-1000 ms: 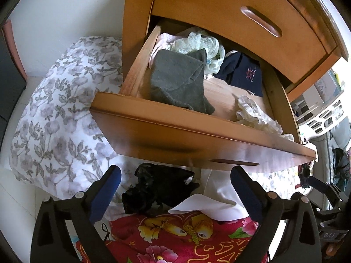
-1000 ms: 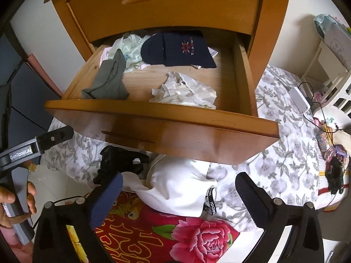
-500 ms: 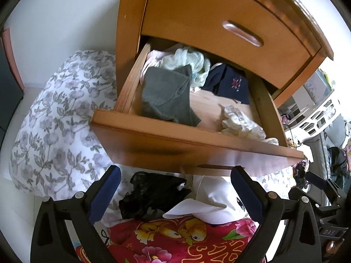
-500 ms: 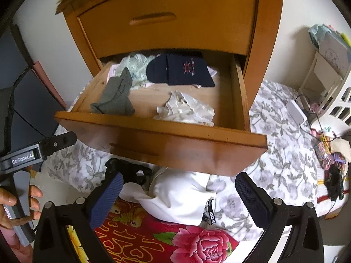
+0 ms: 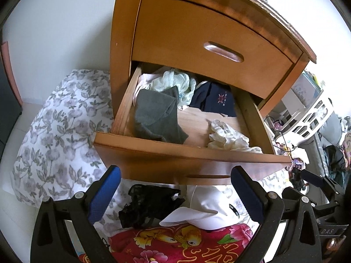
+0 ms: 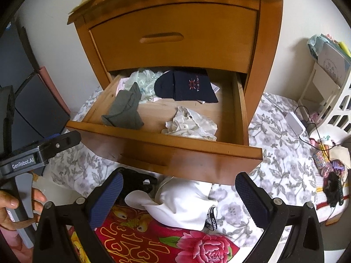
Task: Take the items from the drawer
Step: 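Move both open tools back into the drawer, then close the left gripper on the grey cloth while the right grips the white crumpled cloth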
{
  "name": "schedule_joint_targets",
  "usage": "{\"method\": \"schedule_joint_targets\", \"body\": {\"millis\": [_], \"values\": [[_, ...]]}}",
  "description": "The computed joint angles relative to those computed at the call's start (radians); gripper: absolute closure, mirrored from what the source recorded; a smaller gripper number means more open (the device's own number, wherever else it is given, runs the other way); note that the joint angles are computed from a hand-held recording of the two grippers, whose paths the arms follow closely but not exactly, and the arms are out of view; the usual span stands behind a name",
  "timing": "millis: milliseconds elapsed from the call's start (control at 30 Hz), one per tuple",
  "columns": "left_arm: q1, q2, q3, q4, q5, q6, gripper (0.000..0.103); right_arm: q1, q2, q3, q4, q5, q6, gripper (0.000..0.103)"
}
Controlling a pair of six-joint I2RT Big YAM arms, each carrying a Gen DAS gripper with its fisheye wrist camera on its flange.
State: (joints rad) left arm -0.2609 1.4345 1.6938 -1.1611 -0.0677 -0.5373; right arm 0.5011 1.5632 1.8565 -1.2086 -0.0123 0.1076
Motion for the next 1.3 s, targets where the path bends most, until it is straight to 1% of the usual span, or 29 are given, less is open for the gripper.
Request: {"method": "schedule_joint_targets", "body": {"millis": [167, 400, 533, 667, 833, 900, 1033, 1133, 1200, 1300], "values": [[0.001, -0.005, 0.015, -0.003, -0.003, 0.000, 0.003, 0.003, -0.007, 0.008, 0.004, 0.006, -0.013, 0.000], [0.011, -0.011, 0.057, 0.006, -0.019, 0.030, 0.003, -0.005, -0.012, 0.037, 0.032, -0.001, -0.024, 0.000], [0.020, 0.001, 0.095, -0.007, -0.031, 0.048, 0.003, -0.009, 0.013, 0.088, 0.011, -0.010, -0.029, 0.000], [0.037, 0.015, 0.116, -0.014, 0.001, 0.048, 0.003, -0.013, 0.029, 0.121, 0.015, -0.022, -0.026, 0.000], [0.060, 0.015, 0.107, 0.026, 0.025, 0.055, 0.003, -0.015, 0.062, 0.158, 0.008, -0.060, -0.040, 0.000], [0.072, 0.021, 0.107, 0.031, 0.035, 0.054, 0.003, -0.014, 0.076, 0.169, 0.006, -0.073, -0.053, 0.000], [0.095, 0.065, 0.152, -0.002, 0.048, 0.069, 0.003, -0.015, 0.117, 0.207, -0.007, -0.088, -0.071, 0.000], [0.120, 0.110, 0.203, -0.030, 0.081, 0.084, 0.003, -0.020, 0.155, 0.253, -0.026, -0.089, -0.078, 0.000], [0.135, 0.140, 0.237, -0.049, 0.113, 0.091, 0.003, -0.027, 0.188, 0.298, -0.048, -0.085, -0.084, 0.000], [0.155, 0.196, 0.301, -0.093, 0.145, 0.099, 0.003, -0.040, 0.258, 0.401, -0.106, -0.094, -0.095, 0.002]]}}
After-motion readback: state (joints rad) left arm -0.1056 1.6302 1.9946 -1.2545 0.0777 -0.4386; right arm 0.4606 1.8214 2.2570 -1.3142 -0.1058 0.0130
